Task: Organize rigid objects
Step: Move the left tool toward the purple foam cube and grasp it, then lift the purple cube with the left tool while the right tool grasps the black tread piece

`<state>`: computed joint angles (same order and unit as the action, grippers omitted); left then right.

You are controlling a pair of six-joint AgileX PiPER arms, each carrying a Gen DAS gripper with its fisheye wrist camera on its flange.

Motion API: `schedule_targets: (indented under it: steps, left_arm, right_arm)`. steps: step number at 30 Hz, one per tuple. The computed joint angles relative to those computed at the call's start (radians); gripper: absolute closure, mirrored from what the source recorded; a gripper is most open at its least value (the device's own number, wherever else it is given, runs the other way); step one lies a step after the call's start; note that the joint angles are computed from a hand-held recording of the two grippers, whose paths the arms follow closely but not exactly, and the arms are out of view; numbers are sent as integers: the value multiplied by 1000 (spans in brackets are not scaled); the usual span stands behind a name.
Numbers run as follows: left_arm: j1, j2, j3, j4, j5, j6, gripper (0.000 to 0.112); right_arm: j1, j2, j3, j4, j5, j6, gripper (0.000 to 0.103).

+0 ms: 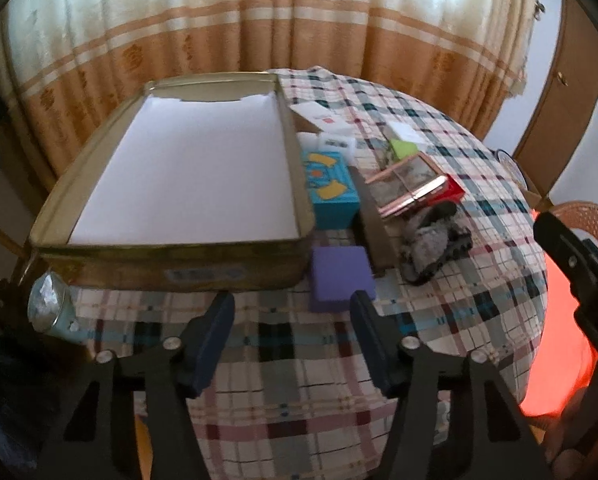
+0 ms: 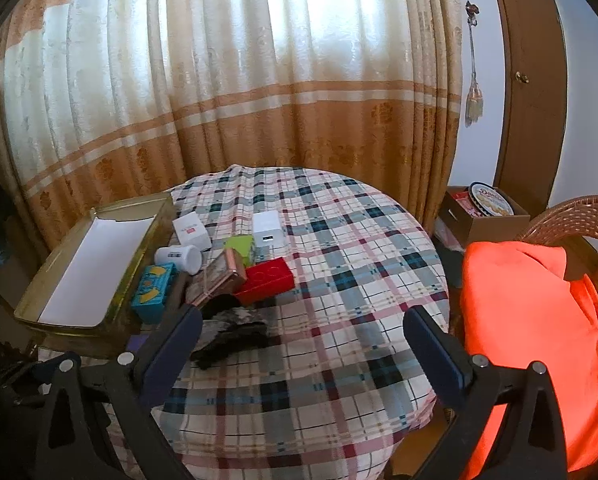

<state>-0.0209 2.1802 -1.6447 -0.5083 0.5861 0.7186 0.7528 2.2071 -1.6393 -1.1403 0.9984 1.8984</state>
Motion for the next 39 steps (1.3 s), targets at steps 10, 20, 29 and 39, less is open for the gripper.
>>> schedule_targets:
  steps: [10, 20, 29, 39]
  left_arm:
    - [-42, 80, -112, 23, 98, -55, 61]
    - [-62, 107, -119, 22, 49, -51, 71]
    - [-15, 128, -162, -85, 134, 83, 73]
    - [52, 31, -70, -215, 160, 294, 73]
  right_arm:
    - [-34, -32, 87, -6, -61, 58, 8]
    - [-57, -41, 121, 0, -111, 67, 8]
    - [-90, -26, 101, 27, -240, 6, 8]
    - [-141, 47, -39, 220, -352, -284, 8]
